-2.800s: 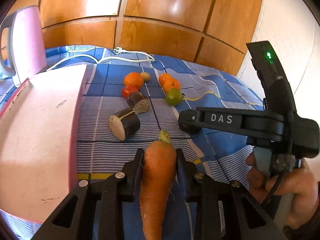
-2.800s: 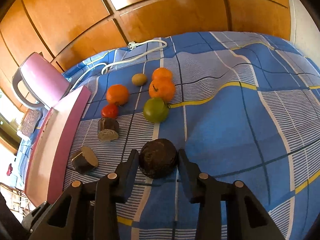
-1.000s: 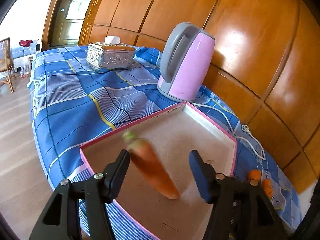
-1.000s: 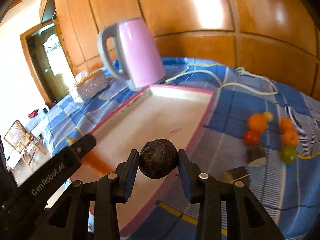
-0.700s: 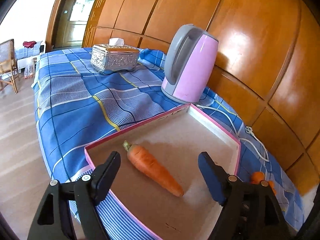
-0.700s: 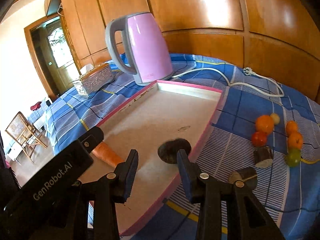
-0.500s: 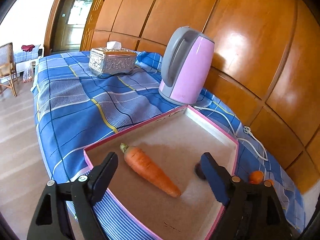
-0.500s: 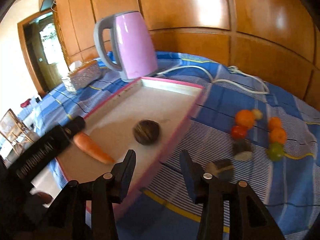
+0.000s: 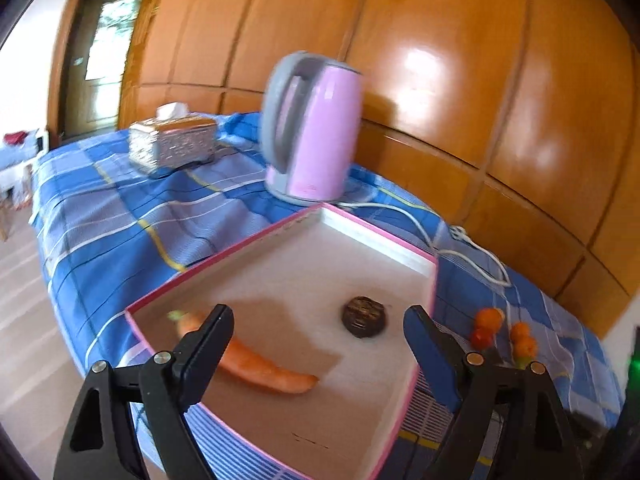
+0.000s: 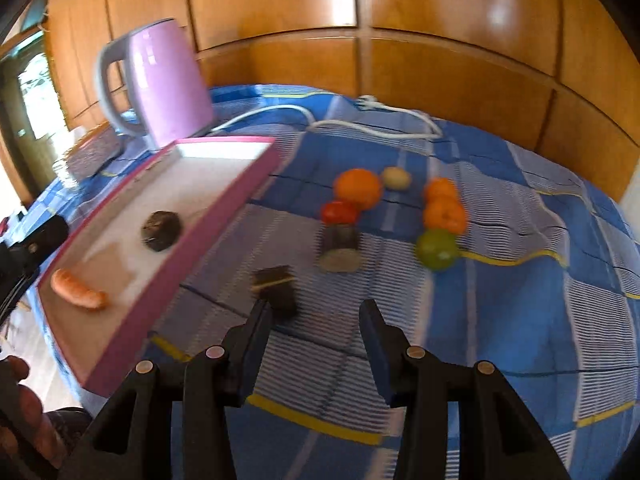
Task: Organize fruits
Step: 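Move left gripper to an eggplant slice while right gripper approaches the green tomato, then grasp the eggplant slice with left gripper while right gripper grasps the green tomato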
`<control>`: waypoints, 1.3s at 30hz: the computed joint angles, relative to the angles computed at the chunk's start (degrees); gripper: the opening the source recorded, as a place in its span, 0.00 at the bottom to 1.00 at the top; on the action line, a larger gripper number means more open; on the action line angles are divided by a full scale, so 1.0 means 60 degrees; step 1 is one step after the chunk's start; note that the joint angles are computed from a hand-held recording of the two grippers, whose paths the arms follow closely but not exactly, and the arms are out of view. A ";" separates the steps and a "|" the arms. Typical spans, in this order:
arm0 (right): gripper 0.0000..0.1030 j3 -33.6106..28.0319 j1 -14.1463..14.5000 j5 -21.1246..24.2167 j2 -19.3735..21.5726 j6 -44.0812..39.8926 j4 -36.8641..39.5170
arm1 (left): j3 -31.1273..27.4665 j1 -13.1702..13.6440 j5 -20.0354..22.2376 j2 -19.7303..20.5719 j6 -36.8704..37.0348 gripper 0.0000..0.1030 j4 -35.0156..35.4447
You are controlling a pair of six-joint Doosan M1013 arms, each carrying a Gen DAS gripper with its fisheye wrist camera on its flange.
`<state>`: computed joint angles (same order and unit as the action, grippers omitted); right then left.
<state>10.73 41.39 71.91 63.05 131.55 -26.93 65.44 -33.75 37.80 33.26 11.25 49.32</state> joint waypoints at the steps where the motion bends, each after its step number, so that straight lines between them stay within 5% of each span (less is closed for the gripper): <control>1: 0.45 0.0235 -0.0019 0.0005 -0.0118 0.0183 -0.0123 | -0.0013 -0.0014 -0.0086 0.0008 0.0209 0.85 -0.0063; 10: 0.45 0.1598 -0.0257 0.0079 -0.0789 0.2346 -0.0377 | -0.0104 -0.0150 -0.1269 0.0076 0.3168 0.84 -0.1395; 16: 0.43 0.2518 -0.0385 -0.0369 -0.1241 0.3435 -0.0024 | -0.0270 -0.0214 -0.1902 0.0195 0.6833 0.70 -0.3818; 19: 0.40 0.3076 -0.0519 -0.0834 -0.1507 0.3919 0.0384 | -0.0673 -0.0260 -0.1500 0.0441 0.8358 0.63 -0.4939; 21: 0.39 0.3074 -0.0515 -0.0808 -0.1506 0.3977 0.0349 | -0.1124 -0.0241 -0.0960 0.0697 0.9399 0.49 -0.5890; 24: 0.40 0.2809 -0.0501 -0.0587 -0.1365 0.3830 0.0332 | -0.1626 -0.0226 -0.0402 0.0999 0.9900 0.41 -0.6413; 32: 0.54 0.5525 -0.0776 -0.4045 -0.2606 0.5884 0.0691 | -0.2673 -0.0278 0.0491 0.1618 1.0668 0.40 -0.6807; 39: 0.54 0.4259 -0.0688 -0.2573 -0.2042 0.4494 0.0823 | -0.3399 -0.0274 0.1080 0.2052 1.0533 0.41 -0.6724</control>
